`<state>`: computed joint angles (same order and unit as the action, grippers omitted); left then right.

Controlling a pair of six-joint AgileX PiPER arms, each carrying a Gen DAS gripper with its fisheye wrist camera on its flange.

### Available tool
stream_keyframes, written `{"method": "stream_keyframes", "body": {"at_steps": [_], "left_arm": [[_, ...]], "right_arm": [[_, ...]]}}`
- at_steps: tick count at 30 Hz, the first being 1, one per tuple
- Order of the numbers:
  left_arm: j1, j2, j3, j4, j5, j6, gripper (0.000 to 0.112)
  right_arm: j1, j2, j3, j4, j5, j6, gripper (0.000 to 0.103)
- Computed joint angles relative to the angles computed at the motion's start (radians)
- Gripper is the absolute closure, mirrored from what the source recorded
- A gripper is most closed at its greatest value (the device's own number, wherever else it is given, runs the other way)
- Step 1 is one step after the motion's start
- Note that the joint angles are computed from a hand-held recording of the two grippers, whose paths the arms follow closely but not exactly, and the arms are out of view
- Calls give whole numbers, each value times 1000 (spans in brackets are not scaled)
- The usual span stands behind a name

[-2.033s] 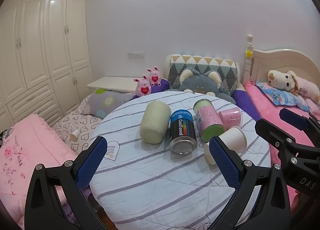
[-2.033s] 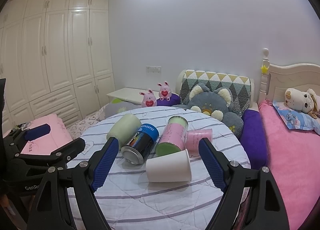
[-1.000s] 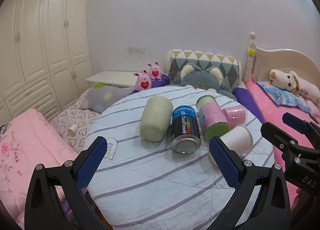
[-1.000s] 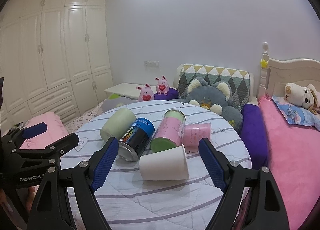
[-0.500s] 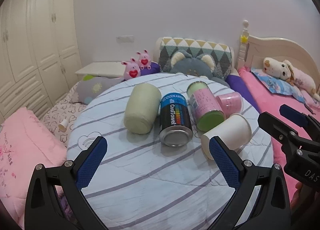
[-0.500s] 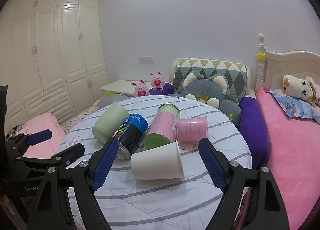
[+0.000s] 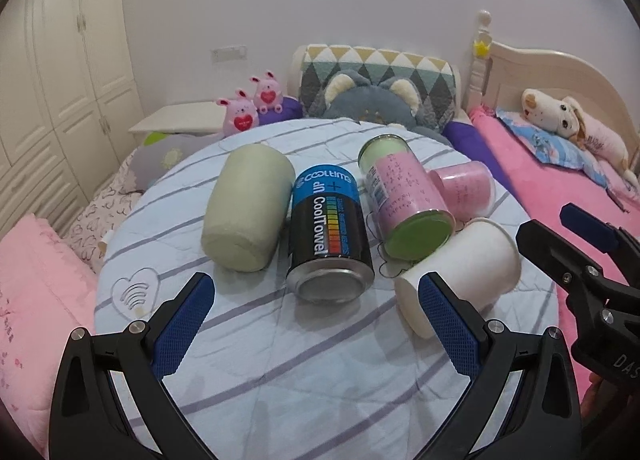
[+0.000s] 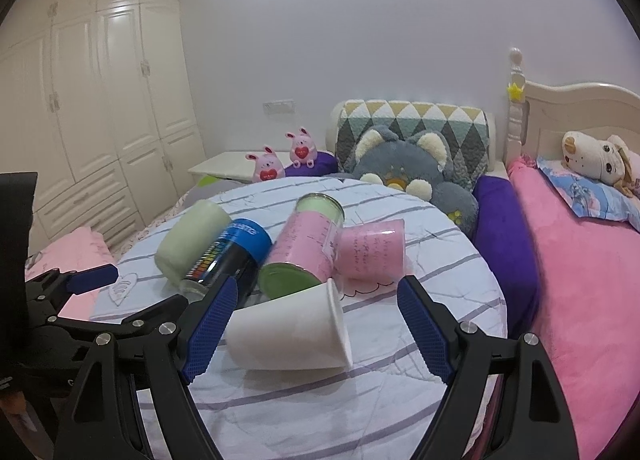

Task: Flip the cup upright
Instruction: 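Move the left gripper toward the lying blue-and-black CoolTowel can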

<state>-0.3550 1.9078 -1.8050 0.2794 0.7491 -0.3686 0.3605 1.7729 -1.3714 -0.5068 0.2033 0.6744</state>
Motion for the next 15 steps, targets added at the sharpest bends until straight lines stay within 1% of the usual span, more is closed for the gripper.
{"method": "stream_keyframes", "body": {"at_steps": [1,3,4,5,7,9,11,13,15], "left_arm": [[4,5,-3,-4,0,4,9],[7,47,-58,-18,37,23,9],[11,81,-106,-34,71,38,9],[17,98,-129,-49,85,50,9],[26,136,-179,-81,111,73,9],[32,164,-214,-108,127,94,9],[33,201,-268,-126,163,112,9],[31,239,-325,-129,200,122,9],[29,263,-361,-125,219,124,9]], "right_arm": [[-7,12,-12,41,0,-38,19],[-16,33,-37,115,4,-109,19],[-21,46,-51,145,8,-140,19],[-22,52,-56,151,8,-146,19],[-28,67,-74,210,14,-205,19],[-31,81,-90,243,17,-242,19],[-33,91,-103,264,21,-268,19],[-35,102,-115,283,25,-290,19],[-38,110,-126,308,31,-315,19]]}}
